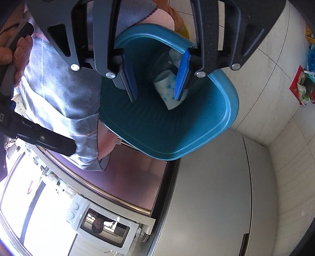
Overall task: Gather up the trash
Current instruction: 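Move both open tools back over the trash on the table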
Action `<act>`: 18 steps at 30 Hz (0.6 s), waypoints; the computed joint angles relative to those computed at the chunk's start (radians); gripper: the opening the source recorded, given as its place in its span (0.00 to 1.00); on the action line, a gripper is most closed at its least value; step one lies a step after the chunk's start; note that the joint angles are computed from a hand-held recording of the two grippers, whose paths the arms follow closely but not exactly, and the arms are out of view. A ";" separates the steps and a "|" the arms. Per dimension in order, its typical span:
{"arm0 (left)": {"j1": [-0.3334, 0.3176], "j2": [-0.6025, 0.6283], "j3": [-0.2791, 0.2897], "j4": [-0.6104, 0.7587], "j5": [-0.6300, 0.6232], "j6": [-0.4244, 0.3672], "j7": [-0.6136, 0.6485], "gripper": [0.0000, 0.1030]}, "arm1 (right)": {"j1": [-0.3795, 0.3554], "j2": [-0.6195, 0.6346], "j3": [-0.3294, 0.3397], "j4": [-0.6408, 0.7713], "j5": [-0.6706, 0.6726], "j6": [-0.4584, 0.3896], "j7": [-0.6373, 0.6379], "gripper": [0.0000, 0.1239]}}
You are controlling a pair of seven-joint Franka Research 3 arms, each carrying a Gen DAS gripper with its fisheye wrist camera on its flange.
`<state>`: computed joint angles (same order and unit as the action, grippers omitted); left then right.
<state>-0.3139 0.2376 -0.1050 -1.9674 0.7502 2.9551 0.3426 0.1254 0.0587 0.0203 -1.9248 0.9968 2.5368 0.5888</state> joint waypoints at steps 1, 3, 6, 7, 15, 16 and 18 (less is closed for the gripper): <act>-0.009 -0.009 0.008 -0.006 0.021 0.003 -0.016 0.39 | -0.005 -0.010 -0.003 -0.009 0.012 -0.005 -0.015 0.32; -0.027 -0.028 0.027 -0.016 0.088 0.011 -0.069 0.41 | -0.011 -0.041 -0.011 -0.035 0.035 -0.012 -0.044 0.35; -0.022 -0.050 0.020 -0.027 0.137 0.055 -0.099 0.44 | -0.019 -0.103 -0.034 -0.090 0.077 -0.034 -0.093 0.37; -0.022 -0.056 0.018 -0.027 0.155 0.067 -0.108 0.45 | -0.021 -0.126 -0.045 -0.111 0.089 -0.044 -0.111 0.38; -0.042 -0.053 -0.028 0.016 0.218 0.184 -0.074 0.54 | -0.035 -0.348 -0.129 -0.318 0.124 0.000 -0.195 0.50; -0.036 -0.043 -0.051 0.024 0.177 0.198 -0.019 0.55 | -0.039 -0.372 -0.139 -0.342 0.116 0.016 -0.193 0.50; -0.014 -0.021 -0.112 0.040 0.082 0.210 0.106 0.56 | -0.051 -0.422 -0.158 -0.392 0.096 0.062 -0.176 0.50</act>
<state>-0.3281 0.2169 -0.2168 -1.9274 0.8318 3.1655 0.4484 0.0744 -0.3636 -0.1375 -2.3172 1.0928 2.5986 0.4124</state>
